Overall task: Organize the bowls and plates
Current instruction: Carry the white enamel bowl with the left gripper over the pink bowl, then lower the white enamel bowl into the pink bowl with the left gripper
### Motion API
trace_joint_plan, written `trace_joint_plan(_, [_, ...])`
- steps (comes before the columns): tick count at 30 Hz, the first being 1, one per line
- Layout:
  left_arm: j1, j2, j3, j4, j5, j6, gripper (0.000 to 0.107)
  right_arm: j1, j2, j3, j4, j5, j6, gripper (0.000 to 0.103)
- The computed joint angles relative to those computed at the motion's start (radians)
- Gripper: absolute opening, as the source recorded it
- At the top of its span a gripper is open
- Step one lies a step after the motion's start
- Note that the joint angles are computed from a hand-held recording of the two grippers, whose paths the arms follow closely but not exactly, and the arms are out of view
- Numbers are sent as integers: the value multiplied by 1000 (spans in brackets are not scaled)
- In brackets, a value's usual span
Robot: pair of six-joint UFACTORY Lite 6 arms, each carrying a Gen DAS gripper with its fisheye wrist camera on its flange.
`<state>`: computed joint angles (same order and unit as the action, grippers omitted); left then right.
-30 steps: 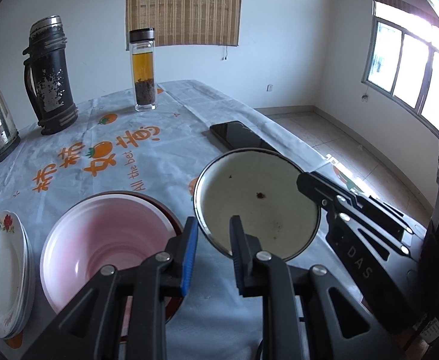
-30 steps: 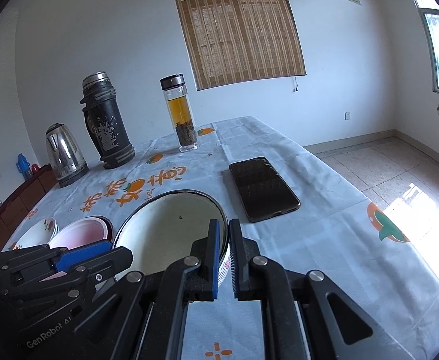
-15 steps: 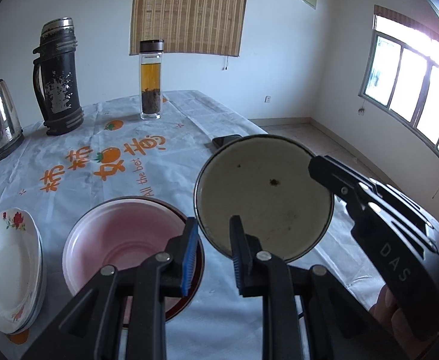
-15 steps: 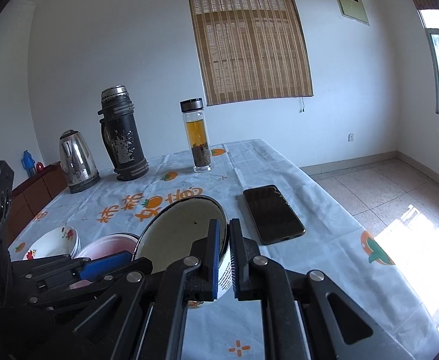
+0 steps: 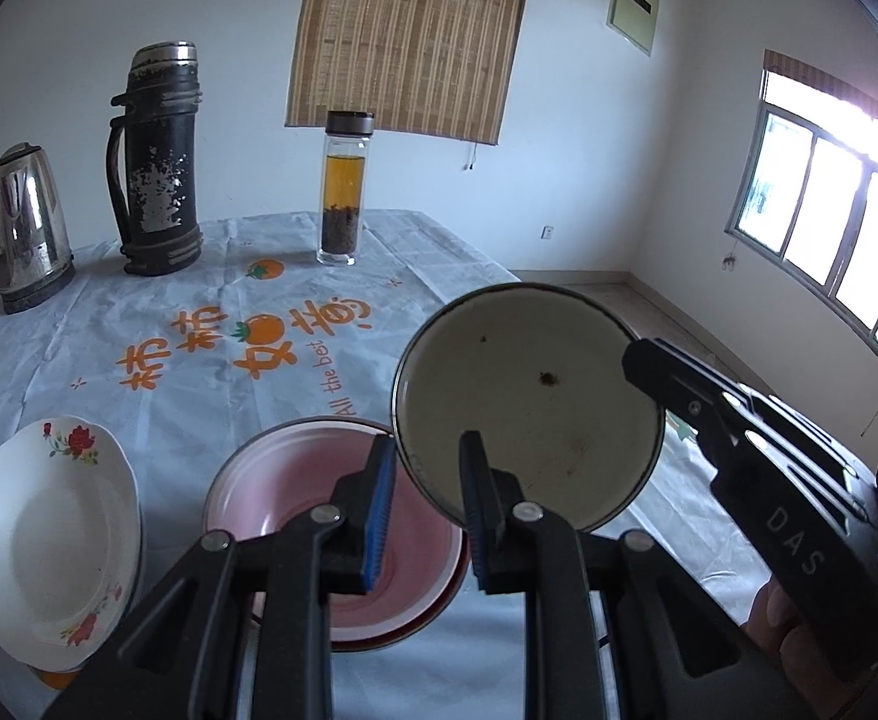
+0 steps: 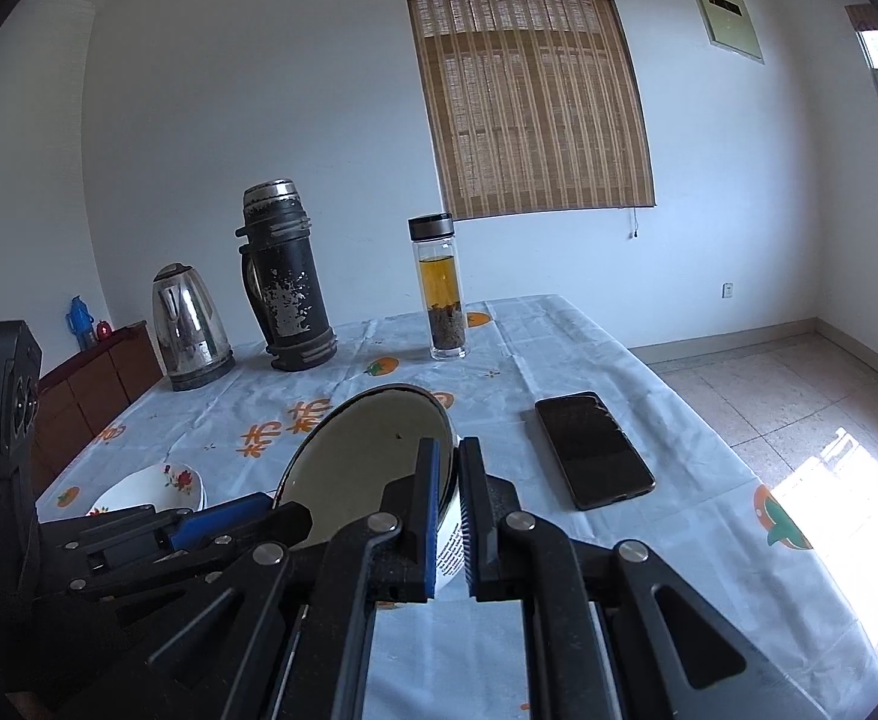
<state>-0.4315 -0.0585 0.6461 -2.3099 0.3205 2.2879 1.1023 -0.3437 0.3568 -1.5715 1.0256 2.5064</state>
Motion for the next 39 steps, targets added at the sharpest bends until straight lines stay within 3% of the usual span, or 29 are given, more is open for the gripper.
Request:
trace_joint_plan(15, [157,-60,-20,165,41,-126,19,-20,167,146,-56,-68,15,8])
trace_joint_plan(39, [246,44,44,363,17,-286,19,-87,342,268,-100,-221,47,10])
